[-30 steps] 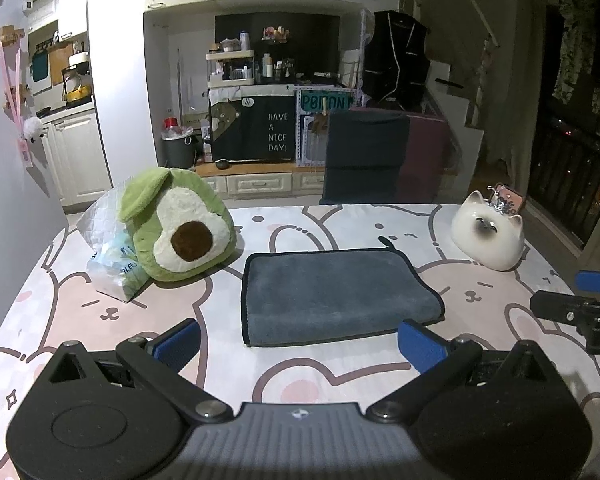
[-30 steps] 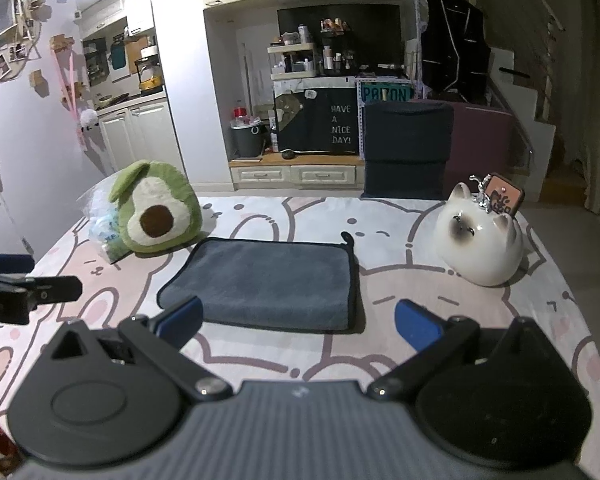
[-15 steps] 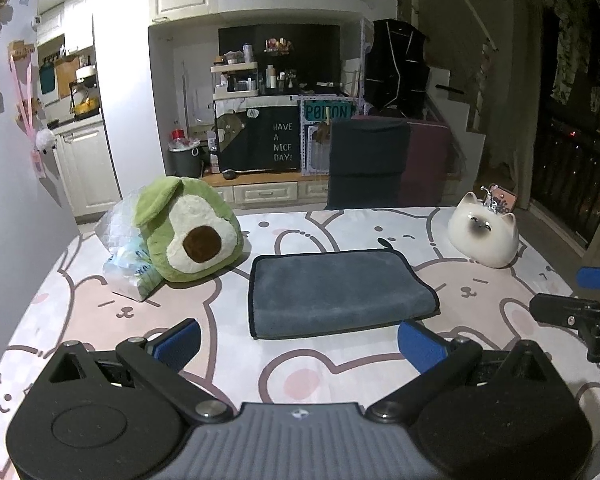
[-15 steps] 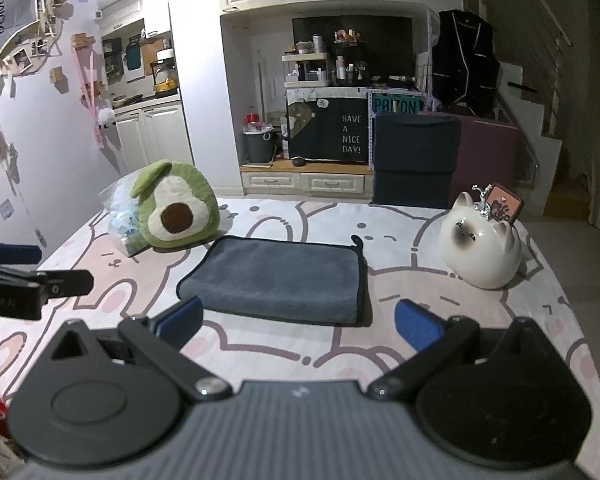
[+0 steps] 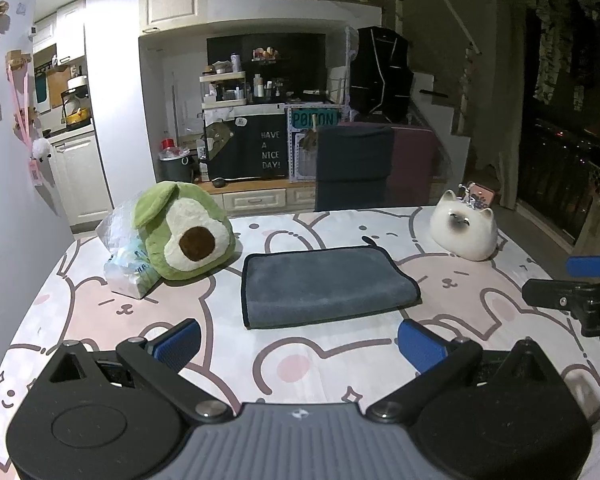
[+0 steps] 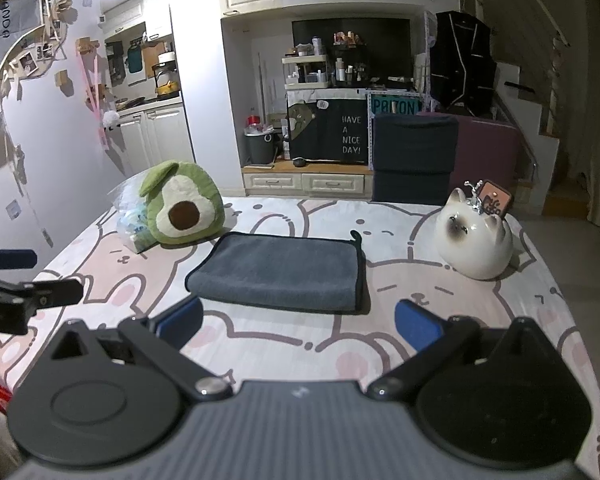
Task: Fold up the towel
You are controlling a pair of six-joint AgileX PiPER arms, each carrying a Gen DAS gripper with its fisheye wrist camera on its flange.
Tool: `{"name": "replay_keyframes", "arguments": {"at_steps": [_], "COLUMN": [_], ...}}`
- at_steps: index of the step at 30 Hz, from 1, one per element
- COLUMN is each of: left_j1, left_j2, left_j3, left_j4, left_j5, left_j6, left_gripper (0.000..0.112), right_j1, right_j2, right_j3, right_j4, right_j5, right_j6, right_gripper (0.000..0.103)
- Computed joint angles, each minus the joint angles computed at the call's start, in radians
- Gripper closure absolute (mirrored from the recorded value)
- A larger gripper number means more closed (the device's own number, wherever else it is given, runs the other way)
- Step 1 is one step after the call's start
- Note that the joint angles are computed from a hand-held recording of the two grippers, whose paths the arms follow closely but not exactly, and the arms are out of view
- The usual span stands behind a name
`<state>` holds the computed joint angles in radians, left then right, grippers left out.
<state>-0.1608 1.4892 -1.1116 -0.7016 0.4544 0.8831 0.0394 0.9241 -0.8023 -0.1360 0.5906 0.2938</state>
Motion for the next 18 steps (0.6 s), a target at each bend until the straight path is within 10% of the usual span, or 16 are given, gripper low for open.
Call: {"name": "replay_keyframes", "arguments": {"at_steps": [18], "left_j1": [0.106], "left_j2": [-0.125], "left_j3": [0.131], "left_j4": [-0.17], "left_j5": [0.129], "left_j6": [0.239], "left_gripper": [0.009], "right_j1": [0.179], "right_j2": [-0.161], "right_j3": [0.053], "right_j4": [-0.179], "right_j5": [0.174], "right_j6": [0.234], "right_gripper": [0.0]}}
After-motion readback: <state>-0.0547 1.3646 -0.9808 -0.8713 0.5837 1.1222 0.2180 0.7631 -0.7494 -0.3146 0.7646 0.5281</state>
